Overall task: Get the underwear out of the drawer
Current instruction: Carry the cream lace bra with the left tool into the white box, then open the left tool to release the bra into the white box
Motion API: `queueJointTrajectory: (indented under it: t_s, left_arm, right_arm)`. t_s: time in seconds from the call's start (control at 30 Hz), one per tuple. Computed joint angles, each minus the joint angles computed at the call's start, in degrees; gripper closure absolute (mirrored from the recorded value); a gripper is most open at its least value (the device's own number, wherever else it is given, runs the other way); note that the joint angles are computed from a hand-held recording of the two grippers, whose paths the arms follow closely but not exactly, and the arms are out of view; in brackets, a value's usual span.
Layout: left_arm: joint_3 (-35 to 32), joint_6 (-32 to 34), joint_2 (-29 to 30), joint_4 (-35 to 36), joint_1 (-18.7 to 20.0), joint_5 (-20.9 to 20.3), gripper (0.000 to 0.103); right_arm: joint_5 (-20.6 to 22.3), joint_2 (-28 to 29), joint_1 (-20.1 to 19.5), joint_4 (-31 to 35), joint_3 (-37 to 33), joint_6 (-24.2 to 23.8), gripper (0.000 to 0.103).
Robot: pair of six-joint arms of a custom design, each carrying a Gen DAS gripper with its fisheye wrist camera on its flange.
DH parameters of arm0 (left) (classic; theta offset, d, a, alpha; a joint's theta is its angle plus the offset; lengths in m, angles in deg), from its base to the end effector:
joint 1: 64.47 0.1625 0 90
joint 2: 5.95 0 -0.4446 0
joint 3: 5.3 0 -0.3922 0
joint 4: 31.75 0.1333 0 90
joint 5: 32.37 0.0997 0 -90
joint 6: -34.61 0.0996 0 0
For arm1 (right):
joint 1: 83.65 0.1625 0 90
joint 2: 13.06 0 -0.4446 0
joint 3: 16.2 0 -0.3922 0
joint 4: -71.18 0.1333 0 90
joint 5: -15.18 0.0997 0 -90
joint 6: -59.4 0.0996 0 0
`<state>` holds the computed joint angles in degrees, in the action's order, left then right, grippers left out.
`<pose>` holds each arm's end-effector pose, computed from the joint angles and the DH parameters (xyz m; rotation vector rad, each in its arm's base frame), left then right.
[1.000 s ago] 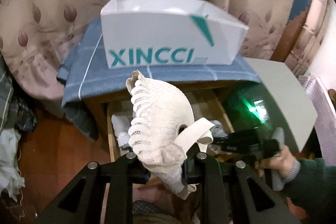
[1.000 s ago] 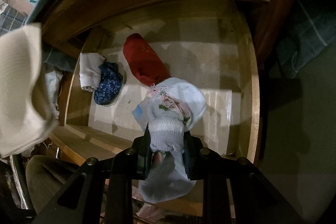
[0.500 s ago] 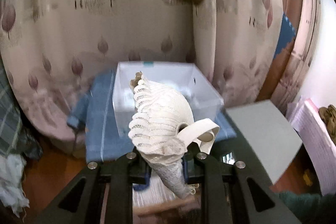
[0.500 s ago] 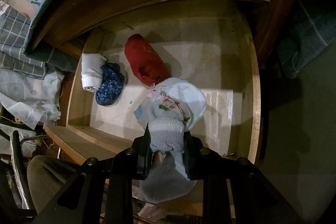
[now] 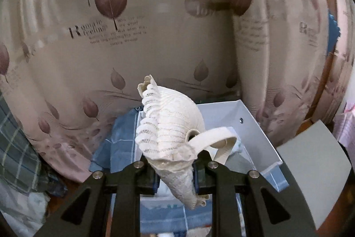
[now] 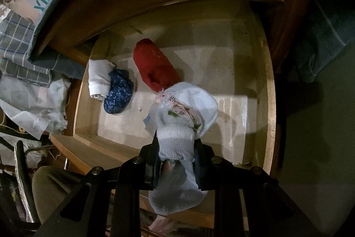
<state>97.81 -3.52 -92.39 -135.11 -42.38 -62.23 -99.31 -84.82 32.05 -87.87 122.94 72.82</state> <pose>-0.3807 -0.3916 0.4385 0.6206 2.1862 -1.0115 0.2530 -0.3136 0.1350 0.2843 -2.7239 0.2366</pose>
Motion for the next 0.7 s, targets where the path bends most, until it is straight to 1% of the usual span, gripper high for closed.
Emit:
queueJointTrajectory:
  t_s: [0.07, 0.1, 0.17, 0.23, 0.27, 0.3, 0.37, 0.43, 0.47, 0.53, 0.57, 0.6, 0.7]
  left_arm:
    - [1.0, 3.47, 1.24, -7.45, 2.6, -1.37, 0.082]
    - [1.36, 4.77, 1.77, -9.98, 3.35, -1.77, 0.082]
    - [2.38, 8.34, 3.05, -16.67, 5.17, -1.82, 0.082]
    - [2.33, 10.24, 4.53, -19.72, 7.1, -2.7, 0.081]
    - [2.11, 10.09, 5.16, -19.99, 8.03, -3.35, 0.08]
    - [1.61, 9.46, 5.77, -19.21, 9.04, -3.83, 0.08]
    - [0.71, 6.86, 7.02, -16.1, 10.88, -3.44, 0.078]
    - [0.49, 5.04, 7.56, -13.67, 11.72, -2.4, 0.073]
    - [0.74, 4.89, 7.47, -13.74, 11.97, -2.54, 0.07]
    - [1.32, 4.36, 7.09, -13.39, 12.03, -2.89, 0.064]
    - [1.2, 3.29, 7.02, -11.84, 11.87, -2.6, 0.056]
    - [0.84, 2.48, 6.9, -10.3, 11.69, -2.48, 0.051]
    - [-0.63, -0.91, 7.01, -3.6, 10.73, -2.71, 0.048]
  right_arm:
    - [0.1, -0.06, -0.05, -0.17, 0.06, 0.1, 0.081]
    - [0.31, -0.2, -0.14, 0.01, 0.08, -0.09, 0.081]
    - [0.44, -0.21, -0.26, 0.11, 0.05, -0.24, 0.081]
    - [0.75, -0.28, -0.44, 0.07, 0.09, -0.54, 0.081]
    - [0.78, -0.32, -0.5, -0.09, 0.16, -0.6, 0.081]
    - [0.86, -0.34, -0.57, -0.24, 0.23, -0.6, 0.081]
    - [1.42, -0.39, -0.8, -0.47, 0.37, -0.75, 0.081]
    - [1.53, -0.16, -0.75, -0.65, 0.35, -0.84, 0.081]
    - [1.8, -0.05, -0.8, -0.53, 0.27, -0.94, 0.081]
    - [1.89, 0.13, -0.73, -0.61, 0.22, -1.03, 0.081]
    - [2.08, 0.15, -0.77, -0.63, 0.21, -1.1, 0.081]
    - [2.36, 0.2, -0.88, -0.62, 0.21, -1.12, 0.081]
    - [2.42, 0.34, -0.98, -0.72, 0.19, -1.38, 0.081]
